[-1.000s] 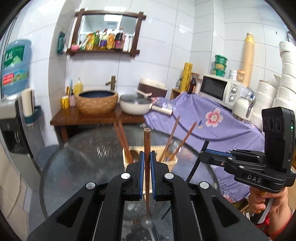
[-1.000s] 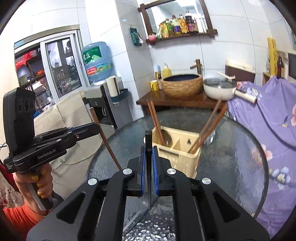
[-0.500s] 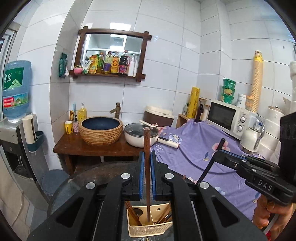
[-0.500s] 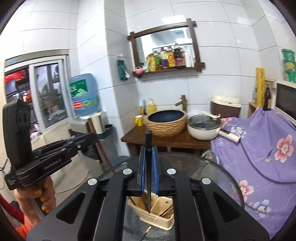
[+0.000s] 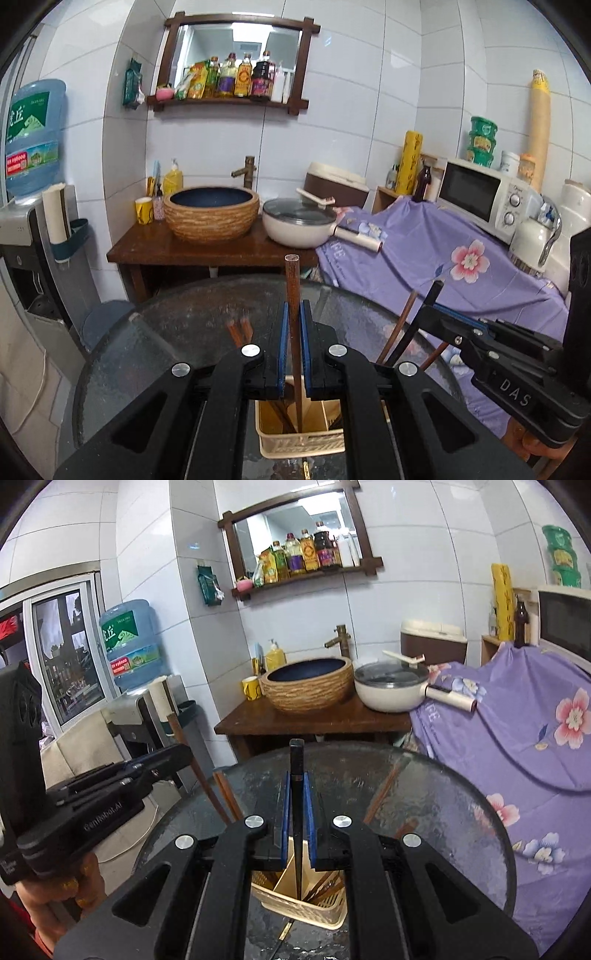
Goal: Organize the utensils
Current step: 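Lower the chopsticks into the basket and open both tools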
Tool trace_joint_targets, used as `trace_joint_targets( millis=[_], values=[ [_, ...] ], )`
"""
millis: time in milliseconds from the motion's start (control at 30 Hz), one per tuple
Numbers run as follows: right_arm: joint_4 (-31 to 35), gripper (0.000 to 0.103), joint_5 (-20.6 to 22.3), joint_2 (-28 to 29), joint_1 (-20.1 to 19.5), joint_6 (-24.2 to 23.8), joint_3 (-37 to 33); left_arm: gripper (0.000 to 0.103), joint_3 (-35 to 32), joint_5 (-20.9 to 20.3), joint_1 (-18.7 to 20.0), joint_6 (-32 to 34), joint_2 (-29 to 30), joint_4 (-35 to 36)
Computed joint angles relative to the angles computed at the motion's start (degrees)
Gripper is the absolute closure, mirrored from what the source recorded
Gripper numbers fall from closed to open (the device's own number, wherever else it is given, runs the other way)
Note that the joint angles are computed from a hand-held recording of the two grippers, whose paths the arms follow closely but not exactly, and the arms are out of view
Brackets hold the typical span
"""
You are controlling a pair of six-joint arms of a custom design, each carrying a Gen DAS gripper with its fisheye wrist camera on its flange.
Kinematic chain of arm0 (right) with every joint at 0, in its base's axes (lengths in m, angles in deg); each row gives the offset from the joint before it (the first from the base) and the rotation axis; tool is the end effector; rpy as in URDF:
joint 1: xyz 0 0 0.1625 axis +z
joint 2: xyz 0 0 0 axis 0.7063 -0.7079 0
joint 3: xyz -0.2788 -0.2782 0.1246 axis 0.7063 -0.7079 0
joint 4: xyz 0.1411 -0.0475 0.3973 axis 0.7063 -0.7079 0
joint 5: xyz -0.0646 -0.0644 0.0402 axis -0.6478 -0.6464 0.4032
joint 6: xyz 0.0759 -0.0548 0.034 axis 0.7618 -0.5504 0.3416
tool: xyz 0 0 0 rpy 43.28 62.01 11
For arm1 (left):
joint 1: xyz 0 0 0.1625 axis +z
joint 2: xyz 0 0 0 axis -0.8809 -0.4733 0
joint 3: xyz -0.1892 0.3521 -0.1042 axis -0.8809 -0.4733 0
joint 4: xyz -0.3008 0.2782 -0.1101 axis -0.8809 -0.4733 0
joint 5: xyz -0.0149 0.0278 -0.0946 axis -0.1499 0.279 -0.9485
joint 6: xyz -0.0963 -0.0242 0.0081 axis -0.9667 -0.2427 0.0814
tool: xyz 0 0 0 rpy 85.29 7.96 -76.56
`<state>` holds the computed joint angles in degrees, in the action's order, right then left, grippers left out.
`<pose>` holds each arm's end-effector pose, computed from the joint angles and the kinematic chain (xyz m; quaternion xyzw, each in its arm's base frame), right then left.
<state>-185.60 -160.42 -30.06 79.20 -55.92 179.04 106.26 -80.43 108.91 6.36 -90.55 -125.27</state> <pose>0.4114 -0.5023 0.2154 0.1081 -0.8075 0.5216 0.2535 -0.2650 -0.5424 0.3423 0.3957 0.8378 -0.3559 0.1217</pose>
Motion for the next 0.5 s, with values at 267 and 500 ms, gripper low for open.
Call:
trace_joint_targets(
  millis=[267, 500],
  values=[
    [-0.5, 0.095, 0.8, 0.4, -1.8, 2.5, 1.6, 0.096, 1.3, -0.5, 2.4, -1.3, 1.1, 2.1],
    [-2.5, 0.094, -0.5, 1.0, -2.1, 0.5, 2.0, 0.096, 2.3, -1.3, 2.9, -0.7, 0.8, 1.8]
  ],
)
